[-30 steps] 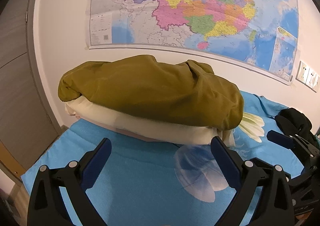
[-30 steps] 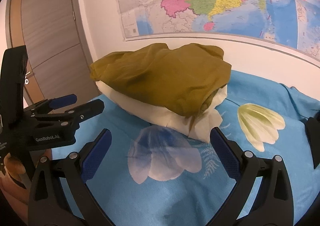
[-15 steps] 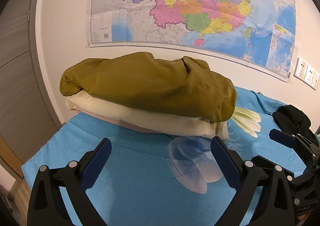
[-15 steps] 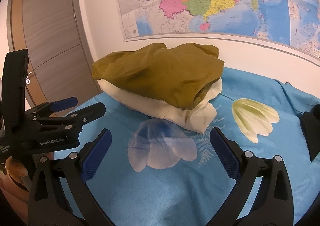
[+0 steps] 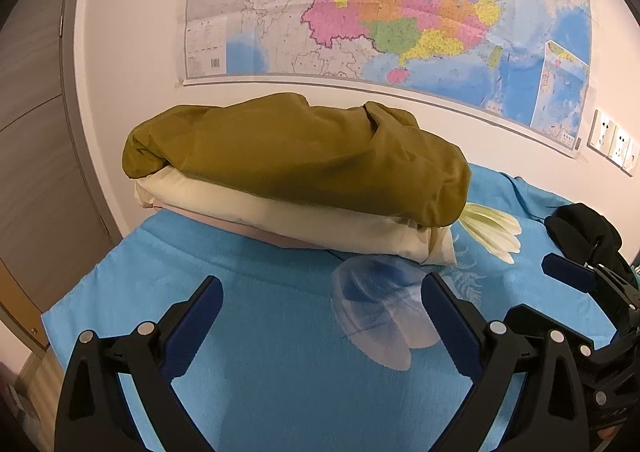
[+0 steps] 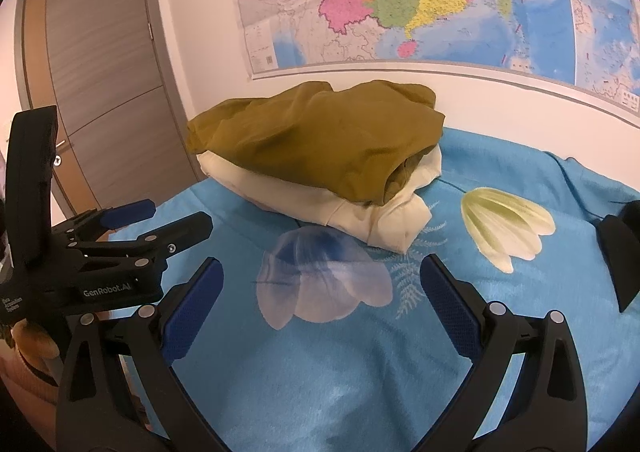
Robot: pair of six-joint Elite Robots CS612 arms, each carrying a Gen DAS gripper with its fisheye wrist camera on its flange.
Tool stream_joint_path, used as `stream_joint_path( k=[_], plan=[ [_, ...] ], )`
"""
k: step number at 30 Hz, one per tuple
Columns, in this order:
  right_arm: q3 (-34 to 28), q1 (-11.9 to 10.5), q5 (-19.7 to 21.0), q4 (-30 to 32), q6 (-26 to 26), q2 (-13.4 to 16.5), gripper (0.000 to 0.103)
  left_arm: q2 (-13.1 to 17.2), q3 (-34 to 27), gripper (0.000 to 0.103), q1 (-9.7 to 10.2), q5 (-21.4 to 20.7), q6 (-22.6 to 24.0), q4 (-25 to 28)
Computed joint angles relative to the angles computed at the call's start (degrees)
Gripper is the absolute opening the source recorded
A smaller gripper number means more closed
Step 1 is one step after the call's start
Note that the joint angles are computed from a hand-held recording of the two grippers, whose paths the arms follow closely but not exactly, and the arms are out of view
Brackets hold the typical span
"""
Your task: Fold large clothes
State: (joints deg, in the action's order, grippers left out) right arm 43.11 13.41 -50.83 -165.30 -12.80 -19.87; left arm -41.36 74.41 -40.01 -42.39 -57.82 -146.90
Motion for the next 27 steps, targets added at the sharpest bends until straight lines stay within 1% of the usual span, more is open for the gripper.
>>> stream_joint_path(
  k=[10,27],
  plan=[
    [0.51,-0.10,0.16,-0.50,0.12,-0.24,0.097,0.05,-0.01,0.096,-0.14,-0.06,0.80,-0.88],
    [2.58,-0.16,0.09,-2.12,0.19,-1.22,0.097,-0.28,0.52,0.096,-0.53,0.33,0.23,-0.75]
  ],
)
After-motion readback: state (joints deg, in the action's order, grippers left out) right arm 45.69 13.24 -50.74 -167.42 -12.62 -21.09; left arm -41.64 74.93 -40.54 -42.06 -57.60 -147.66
